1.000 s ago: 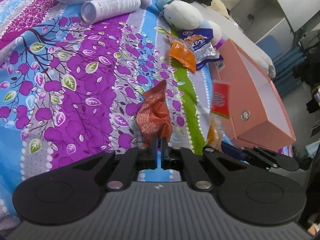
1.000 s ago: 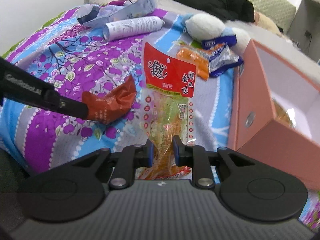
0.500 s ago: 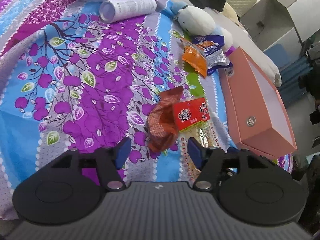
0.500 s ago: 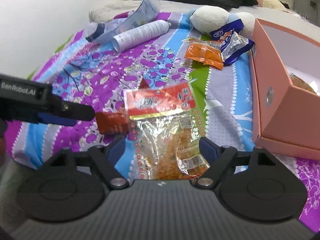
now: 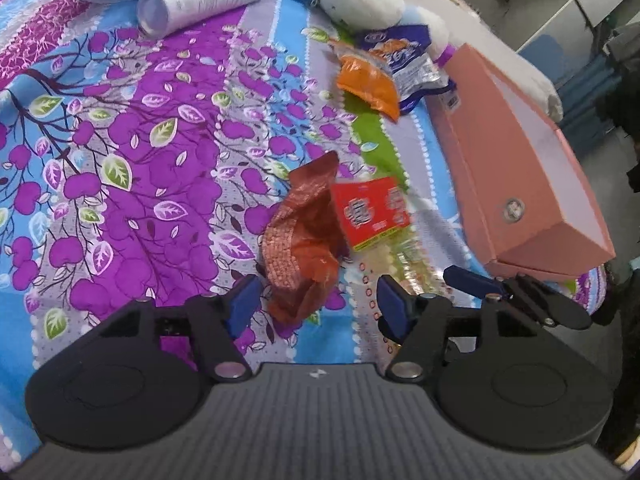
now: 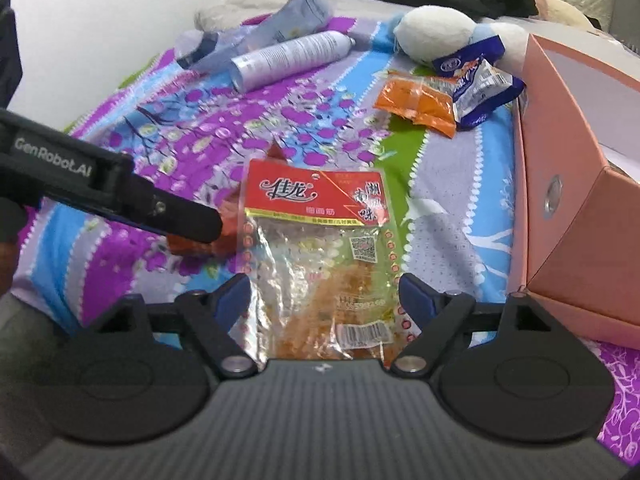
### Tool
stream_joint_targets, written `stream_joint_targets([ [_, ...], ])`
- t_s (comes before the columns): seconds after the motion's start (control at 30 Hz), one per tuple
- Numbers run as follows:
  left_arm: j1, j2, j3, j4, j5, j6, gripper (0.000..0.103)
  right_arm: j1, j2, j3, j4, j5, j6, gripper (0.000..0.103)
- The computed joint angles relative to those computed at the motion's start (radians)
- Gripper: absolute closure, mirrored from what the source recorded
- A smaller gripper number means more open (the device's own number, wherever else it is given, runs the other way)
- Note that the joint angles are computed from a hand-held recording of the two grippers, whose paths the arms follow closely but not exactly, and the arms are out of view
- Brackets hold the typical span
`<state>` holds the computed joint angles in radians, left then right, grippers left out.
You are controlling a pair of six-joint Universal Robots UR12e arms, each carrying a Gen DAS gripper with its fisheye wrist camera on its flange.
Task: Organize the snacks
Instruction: 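Lift red-labelled packet with right tool while left tool holds orange-red packet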
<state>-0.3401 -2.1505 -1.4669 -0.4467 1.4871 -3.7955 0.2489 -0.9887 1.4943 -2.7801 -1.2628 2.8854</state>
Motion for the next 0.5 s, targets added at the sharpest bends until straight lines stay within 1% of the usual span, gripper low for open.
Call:
stream_joint_targets([
  [0.03,0.001,-0.003,0.002,-0.002,-0.002,-0.001,0.034,0.0,0.002,-0.004,0.013,0.005,-0.016,0.02],
  [0.13,0.0,-0.011,0.01,-0.01,-0.007,0.007,0.035,0.006,0.011,-0.018,0.045,-0.021,-0.058,0.02],
  [0.2,-0.001,-0.017,0.02,-0.025,-0.007,0.018,0.039,0.008,0.014,-0.017,0.039,-0.026,-0.06,0.018],
  [0.3,-0.004,-0.025,0.03,-0.037,0.002,0.026,0.04,0.01,0.017,-0.017,0.042,-0.026,-0.068,0.017],
  [0.4,-0.007,-0.033,0.042,-0.05,0.014,0.028,0.045,0.01,0.021,-0.021,0.046,-0.024,-0.07,0.016],
  [0.43,-0.008,-0.036,0.046,-0.051,0.019,0.03,0.048,0.008,0.021,-0.022,0.05,-0.021,-0.06,0.016],
  [0.47,-0.009,-0.038,0.048,-0.052,0.024,0.032,0.053,0.008,0.021,-0.024,0.053,-0.02,-0.05,0.017],
  [0.5,-0.011,-0.041,0.054,-0.059,0.032,0.033,0.055,0.008,0.022,-0.025,0.055,-0.022,-0.042,0.017],
])
